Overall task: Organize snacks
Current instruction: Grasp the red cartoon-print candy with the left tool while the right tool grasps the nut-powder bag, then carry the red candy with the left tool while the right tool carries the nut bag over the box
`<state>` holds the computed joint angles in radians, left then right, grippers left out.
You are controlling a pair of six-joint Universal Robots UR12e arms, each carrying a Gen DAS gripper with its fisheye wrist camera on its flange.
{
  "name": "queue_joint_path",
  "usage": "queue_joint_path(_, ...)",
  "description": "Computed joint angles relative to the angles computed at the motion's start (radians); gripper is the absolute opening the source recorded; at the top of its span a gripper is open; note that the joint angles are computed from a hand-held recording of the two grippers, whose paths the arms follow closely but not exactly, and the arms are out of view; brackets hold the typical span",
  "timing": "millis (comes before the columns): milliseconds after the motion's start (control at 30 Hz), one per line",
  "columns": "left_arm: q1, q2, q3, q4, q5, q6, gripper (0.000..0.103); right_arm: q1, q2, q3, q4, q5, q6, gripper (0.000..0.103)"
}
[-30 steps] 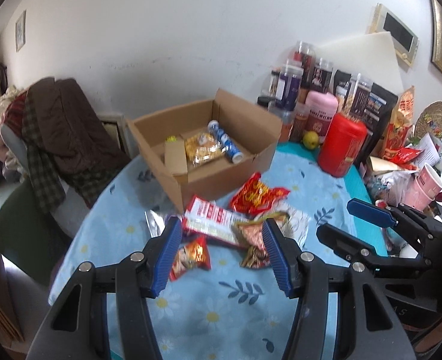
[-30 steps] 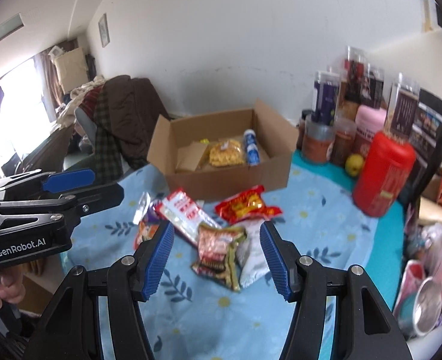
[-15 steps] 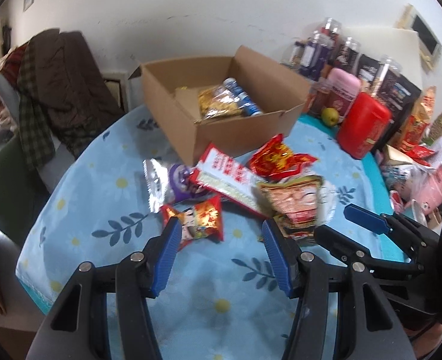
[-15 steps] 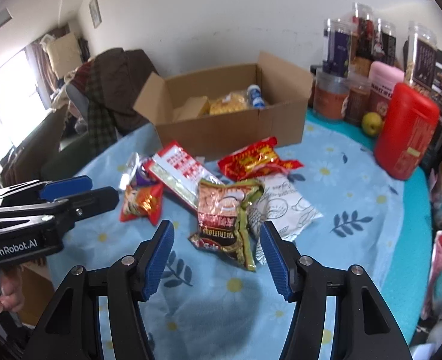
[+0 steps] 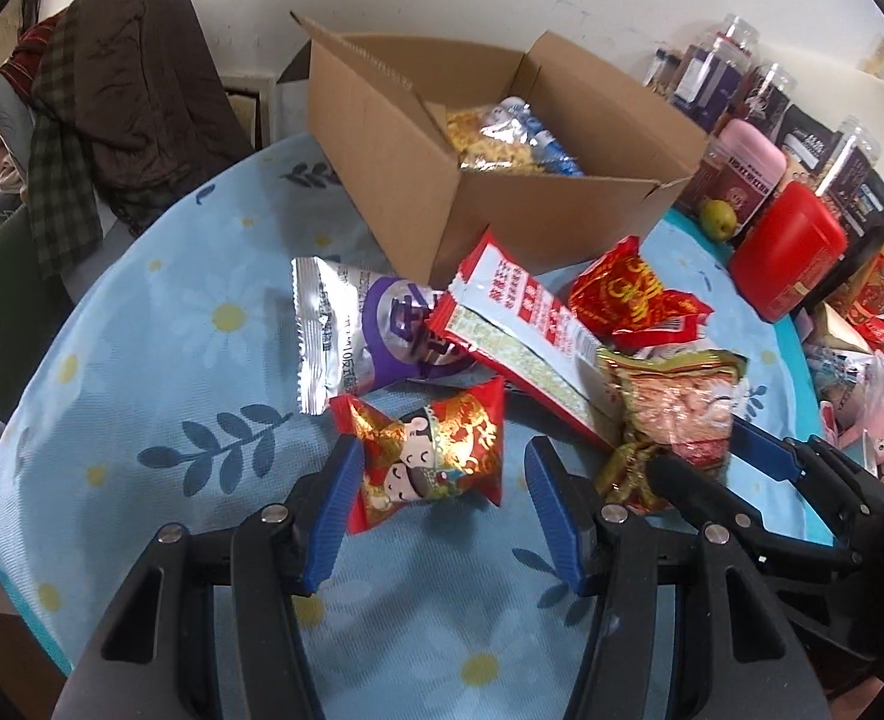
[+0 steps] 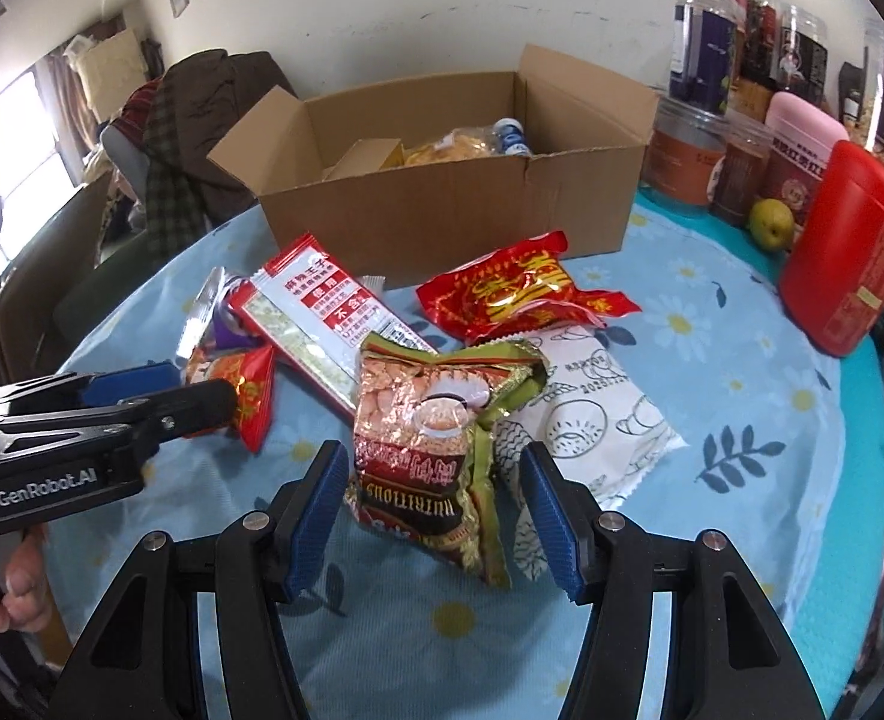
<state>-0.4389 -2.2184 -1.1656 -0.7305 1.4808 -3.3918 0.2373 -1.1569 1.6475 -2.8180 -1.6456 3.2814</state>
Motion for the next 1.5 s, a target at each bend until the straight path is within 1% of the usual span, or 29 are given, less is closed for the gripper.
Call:
queue_joint_path(67, 0.0, -0.01, 0.017, -0.03, 0.004, -0.002, 0.055, 0.001, 0.006, -0.007, 0.007, -0.005, -0.008, 0.06)
queue_joint_path(133, 0.004, -0.019, 0.027, -0.049, -0.011, -0.01, 0.056, 0.003, 0.012, -0.013, 0.013, -0.007, -0.015, 0.06)
queue_joint_path(200, 0.007, -0.019, 0.021, -0.03, -0.024, -0.021, 0.056, 0.003, 0.016, -0.016, 0.015, -0.008, -0.022, 0.056)
queue_joint_path(233, 0.008, -0.019, 0.021, -0.03, -0.028, -0.025, 0.056, 0.004, 0.017, -0.016, 0.019, -0.011, -0.025, 0.05)
queue_joint_path(267, 0.009, -0.019, 0.02, -0.023, -0.029, -0.027, 0.056, 0.004, 0.018, -0.017, 0.02, -0.013, -0.027, 0.048)
queue_joint_path(367, 0.007, -0.017, 0.004, 0.016, -0.021, -0.02, 0.055, 0.001, 0.015, -0.01, 0.01, -0.001, -0.03, 0.043)
queue_joint_path(433, 0.004, -0.014, 0.002, 0.015, -0.011, 0.001, 0.053, -0.001, 0.011, -0.006, 0.012, 0.008, -0.028, 0.042)
queue_joint_path(533, 0.007, -0.008, -0.005, 0.012, -0.044, 0.007, 0.052, -0.004, 0.002, 0.003, 0.015, 0.017, -0.025, 0.041)
queue_joint_path(600, 0.007, -0.001, -0.013, 0.012, -0.057, 0.011, 0.05, -0.009, -0.007, 0.012, 0.015, 0.04, -0.019, 0.041)
queue_joint_path(800, -0.004, 0.024, -0.041, -0.002, -0.081, 0.046, 0.05, -0.015, -0.038, 0.051, 0.007, 0.086, -0.011, 0.04)
queue_joint_path(1067, -0.017, 0.045, -0.065, -0.028, -0.089, 0.064, 0.05, -0.016, -0.083, 0.114, -0.003, 0.098, 0.004, 0.04)
queue_joint_path(1167, -0.024, 0.04, -0.057, -0.045, -0.072, 0.065, 0.051, -0.016, -0.099, 0.136, -0.007, 0.093, 0.004, 0.041)
queue_joint_path(1233, -0.027, 0.032, -0.05, -0.049, -0.061, 0.051, 0.058, -0.015, -0.106, 0.148, -0.006, 0.086, 0.008, 0.041)
queue_joint_path(1267, -0.029, 0.026, -0.043, -0.059, -0.054, 0.044, 0.066, -0.016, -0.108, 0.151, -0.006, 0.085, 0.011, 0.041)
queue_joint_path(1300, -0.03, 0.018, -0.031, -0.082, -0.047, 0.039, 0.067, -0.017, -0.111, 0.155, -0.004, 0.083, 0.016, 0.041)
queue_joint_path(1367, -0.04, 0.016, -0.034, -0.05, -0.005, 0.055, 0.067, -0.018, -0.115, 0.162, -0.001, 0.08, 0.023, 0.041)
queue_joint_path(1433, -0.053, 0.005, -0.016, -0.071, 0.05, 0.088, 0.067, -0.018, -0.117, 0.168, -0.002, 0.073, 0.028, 0.041)
queue_joint_path(1500, -0.064, -0.002, -0.008, -0.072, 0.098, 0.11, 0.067, -0.018, -0.119, 0.171, -0.001, 0.065, 0.032, 0.041)
